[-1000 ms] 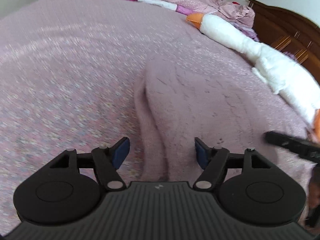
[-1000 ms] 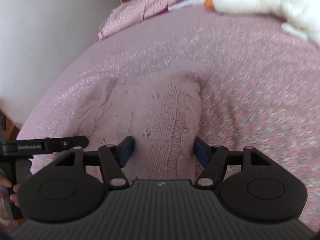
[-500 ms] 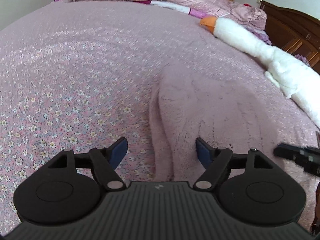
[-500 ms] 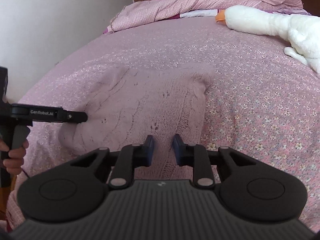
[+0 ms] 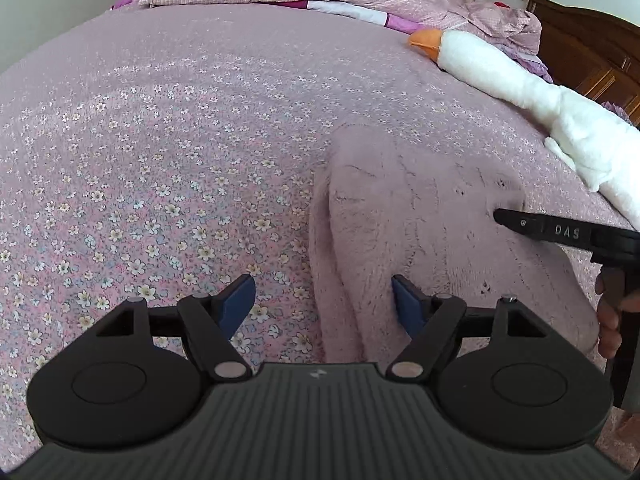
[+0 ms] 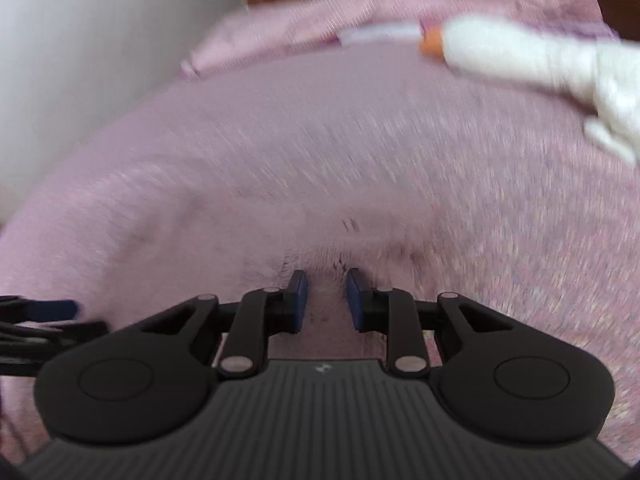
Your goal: Fold small clothes
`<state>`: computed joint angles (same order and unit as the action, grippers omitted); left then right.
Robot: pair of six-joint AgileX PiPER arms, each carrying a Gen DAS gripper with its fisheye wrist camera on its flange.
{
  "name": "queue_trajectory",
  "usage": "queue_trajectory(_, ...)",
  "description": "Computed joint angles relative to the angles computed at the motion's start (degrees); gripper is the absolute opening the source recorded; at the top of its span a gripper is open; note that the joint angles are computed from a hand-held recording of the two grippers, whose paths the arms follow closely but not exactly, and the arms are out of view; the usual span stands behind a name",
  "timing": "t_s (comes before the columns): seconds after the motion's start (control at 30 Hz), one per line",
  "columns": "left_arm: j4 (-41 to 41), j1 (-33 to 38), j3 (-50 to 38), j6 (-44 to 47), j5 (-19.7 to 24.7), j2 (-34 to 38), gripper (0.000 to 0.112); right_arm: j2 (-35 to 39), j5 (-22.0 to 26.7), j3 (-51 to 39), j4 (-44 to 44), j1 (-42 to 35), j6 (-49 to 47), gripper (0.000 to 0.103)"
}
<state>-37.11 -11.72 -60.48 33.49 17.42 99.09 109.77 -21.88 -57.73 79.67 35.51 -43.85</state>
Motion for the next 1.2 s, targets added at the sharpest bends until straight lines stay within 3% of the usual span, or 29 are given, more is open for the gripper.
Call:
queue_trajectory(0.1,2.2,-0.3,0.0,-1.3,0.0,-0.5,0.080,0.8,0.0,0.0,-4.4,-0.9,7.2,0.027)
queue_trajectory(0.23,6.3,-0.9,0.5,-5.9,1.5,-2.8,0.080,-2.2,-3.5,1.9,0.4,2.0,4.4,0.030)
queue_trajectory(0.3,10.4,-1.5,0.7,-10.2,2.6,-4.4,0.085,-4.7,-5.8,4.2,0.9,4.2,5.7,0.036)
queue_trajectory(0.37,13.7,-2.2,1.6,-13.6,3.2,-6.3,0.093,-7.8,-7.4,6.8,0.7,6.1,7.3,0.053)
queue_trajectory(0.43,17.7,-3.3,3.0,-18.4,2.9,-8.4,0.098,-10.3,-9.7,9.5,0.3,8.5,9.1,0.063)
queue_trajectory(0.63,28.9,-6.7,6.7,-31.4,3.9,-12.6,0.103,-14.2,-17.0,13.4,7.0,17.2,6.2,0.078)
queue_trajectory(0.87,43.9,-12.4,11.5,-47.6,3.3,-13.2,0.103,-13.2,-21.7,15.0,14.5,25.6,4.5,0.082)
queue_trajectory(1.03,52.6,-15.9,14.4,-57.4,1.5,-11.9,0.103,-9.9,-22.4,15.4,16.4,28.6,6.5,0.083)
queue_trajectory(1.2,67.5,-19.7,14.8,-74.3,2.4,-9.0,0.103,-6.8,-21.5,15.3,17.8,28.8,9.4,0.083)
